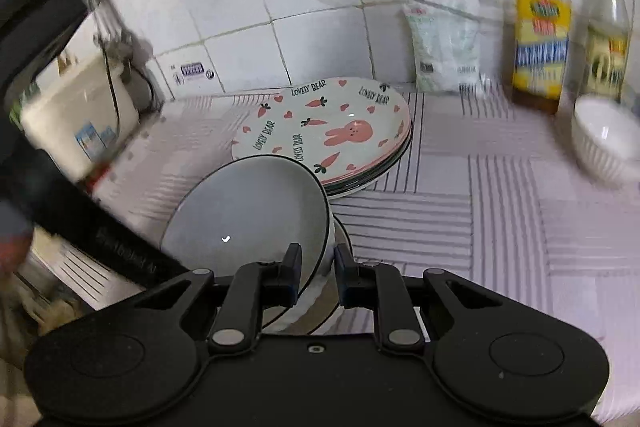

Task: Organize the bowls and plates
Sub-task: 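Lift the bowl with both grippers and carry it over the first bowl, then lower the bowl into the first bowl and open both grippers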

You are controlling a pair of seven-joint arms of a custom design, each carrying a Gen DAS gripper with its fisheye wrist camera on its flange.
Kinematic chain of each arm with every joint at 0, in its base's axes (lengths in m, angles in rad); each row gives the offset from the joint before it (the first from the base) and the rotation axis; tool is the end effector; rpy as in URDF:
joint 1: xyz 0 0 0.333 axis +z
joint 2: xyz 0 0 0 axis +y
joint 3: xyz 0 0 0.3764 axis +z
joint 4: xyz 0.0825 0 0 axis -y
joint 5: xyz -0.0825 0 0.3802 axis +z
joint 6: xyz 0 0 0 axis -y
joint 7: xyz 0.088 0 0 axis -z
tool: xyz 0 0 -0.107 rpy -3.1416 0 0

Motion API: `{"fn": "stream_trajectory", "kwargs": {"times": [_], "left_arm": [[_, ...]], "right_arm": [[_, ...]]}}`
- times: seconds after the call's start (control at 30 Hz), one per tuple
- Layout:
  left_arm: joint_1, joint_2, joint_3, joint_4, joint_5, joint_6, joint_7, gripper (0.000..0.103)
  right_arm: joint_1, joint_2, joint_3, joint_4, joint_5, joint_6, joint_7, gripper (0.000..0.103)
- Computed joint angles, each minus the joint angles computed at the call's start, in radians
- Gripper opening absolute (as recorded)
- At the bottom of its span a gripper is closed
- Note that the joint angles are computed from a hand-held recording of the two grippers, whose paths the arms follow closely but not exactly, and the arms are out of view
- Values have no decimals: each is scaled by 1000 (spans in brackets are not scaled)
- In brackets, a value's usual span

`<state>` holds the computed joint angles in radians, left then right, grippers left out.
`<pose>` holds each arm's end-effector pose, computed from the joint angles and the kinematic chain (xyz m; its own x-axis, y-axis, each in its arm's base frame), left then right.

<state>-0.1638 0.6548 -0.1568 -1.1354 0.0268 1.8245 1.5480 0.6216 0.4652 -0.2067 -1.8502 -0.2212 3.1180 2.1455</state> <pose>0.7470 -0.2049 0.4789 -0.2674 -0.9610 0.0699 -0.9634 0.2652 -0.0390 0.6354 0.3267 0.4268 0.1853 -0.9695 -0.1604 -0.7032 -0.0168 -0.7108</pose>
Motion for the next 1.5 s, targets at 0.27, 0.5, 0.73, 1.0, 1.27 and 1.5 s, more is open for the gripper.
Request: {"fn": "stream_trajectory", "kwargs": {"times": [0.27, 0.5, 0.73, 1.0, 1.27, 1.5], "left_arm": [[11, 21, -7, 25, -30, -25, -8, 22], [1, 14, -3, 7, -20, -1, -19, 22], [3, -10, -4, -14, -18, 25, -17, 23], [0, -38, -6, -15, -5, 34, 6, 27], [-26, -11, -14, 85, -4, 20, 25, 32], [-75, 75, -18, 283, 10, -48, 67, 32]], "right_arm": [[68, 14, -80, 36, -119, -71, 70, 21], [105, 27, -126, 58, -231, -106, 176, 22], [63, 17, -85, 49, -268, -87, 219, 24], [10, -32, -48, -11, -204, -14, 209, 29], [-172, -87, 129, -133, -16, 126, 127, 30], [7, -135, -94, -199, 67, 143, 90, 37]]}}
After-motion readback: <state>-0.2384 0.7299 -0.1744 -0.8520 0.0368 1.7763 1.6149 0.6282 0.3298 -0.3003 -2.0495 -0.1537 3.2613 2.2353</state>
